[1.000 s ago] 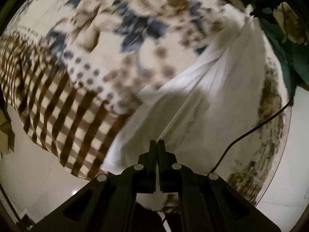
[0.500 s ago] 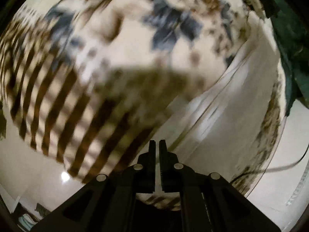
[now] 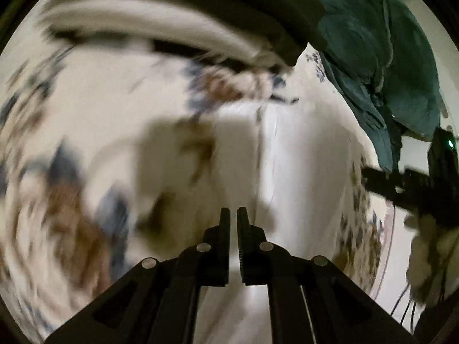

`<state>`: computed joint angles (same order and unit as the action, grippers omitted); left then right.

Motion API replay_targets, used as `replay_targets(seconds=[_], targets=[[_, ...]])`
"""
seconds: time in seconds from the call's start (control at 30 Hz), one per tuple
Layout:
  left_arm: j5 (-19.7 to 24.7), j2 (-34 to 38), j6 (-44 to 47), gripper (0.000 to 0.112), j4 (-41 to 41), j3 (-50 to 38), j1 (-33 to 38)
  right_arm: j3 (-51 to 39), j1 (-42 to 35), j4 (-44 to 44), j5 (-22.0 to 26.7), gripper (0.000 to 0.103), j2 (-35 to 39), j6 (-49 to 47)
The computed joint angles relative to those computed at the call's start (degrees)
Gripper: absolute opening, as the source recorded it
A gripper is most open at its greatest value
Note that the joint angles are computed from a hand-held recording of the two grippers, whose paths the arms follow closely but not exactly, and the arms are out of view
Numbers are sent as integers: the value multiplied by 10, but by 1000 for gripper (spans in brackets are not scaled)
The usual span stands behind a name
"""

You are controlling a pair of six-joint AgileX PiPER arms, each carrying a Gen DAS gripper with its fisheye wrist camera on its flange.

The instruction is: Fold small clothes

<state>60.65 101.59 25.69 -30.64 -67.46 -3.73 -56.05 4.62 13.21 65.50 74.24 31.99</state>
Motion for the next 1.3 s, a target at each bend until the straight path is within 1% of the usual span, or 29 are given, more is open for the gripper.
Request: replay_targets(seconds=[0.07,0.1,0.17,0.23,0.3,0.37,0.43,0.47,0.5,0.53,0.57,0.6,0.63,0.7,0.73,0.77,0.8,0.83,0.87,0.9,0.93,0.97,1.07,1.13,1.17,1.2,1.23,1.27,1.3], targets=[[-14,46,-9,4,9,-41,-33,8,-10,1,-21,54,18,-10],[-20,58,-26,4,26,-53,-47,13,-13,0,-29,54,25,-14],[-46,84,-56,4,66,-55,-76,25,-17,-2,-43,54,35,-23],[-57,101,-61,4,71,-47,-82,41,-20,-1,-53,54,41,-30],[-68,101,-48,4,53,-38,-75,56,-25,6,-61,54,40,-38],[-55,110,-33,4,17,-38,-50,71,-31,17,-68,54,38,-47],[-45,120,3,4,-50,-24,-12,79,-35,21,-72,54,40,-56],[-27,138,26,4,-103,-20,20,80,-35,22,-73,54,40,-55],[-10,151,40,4,-133,-19,41,82,-35,23,-72,54,39,-54],[18,173,53,5,-161,-26,65,81,-36,25,-73,54,41,-54],[34,181,55,5,-167,-32,75,79,-37,26,-73,54,42,-55],[46,178,58,5,-165,-33,85,78,-38,27,-73,54,42,-57],[35,154,62,5,-152,-23,87,75,-38,27,-72,54,41,-58],[-3,93,71,5,-124,4,77,64,-33,22,-66,54,43,-53],[-10,64,82,5,-120,12,73,61,-34,22,-63,54,41,-56],[-26,57,79,15,-119,4,64,57,-34,19,-61,54,41,-58],[-31,50,74,61,-114,-2,55,54,-34,17,-60,54,42,-59],[-25,44,74,93,-114,-9,51,50,-31,13,-61,54,45,-57],[-22,46,83,103,-125,-9,50,48,-30,11,-60,54,46,-56],[-18,56,82,103,-132,-24,47,46,-28,8,-60,54,48,-53],[-21,62,74,103,-121,-32,36,45,-30,9,-60,54,50,-53],[-36,67,50,103,-104,-40,14,45,-33,15,-61,54,51,-58],[-53,73,-4,103,-55,-53,-31,43,-32,15,-66,54,55,-57],[-76,81,-49,101,-15,-62,-63,41,-33,15,-72,54,58,-57],[-82,89,-59,96,-4,-67,-75,40,-33,15,-76,54,62,-57],[-89,100,-82,70,12,-79,-95,40,-34,14,-81,54,65,-55],[-95,102,-100,48,33,-83,-105,41,-36,14,-88,54,70,-52],[-99,103,-105,16,49,-85,-105,42,-37,14,-94,54,71,-49],[-92,102,-98,11,41,-89,-101,45,-39,13,-100,48,70,-44]])
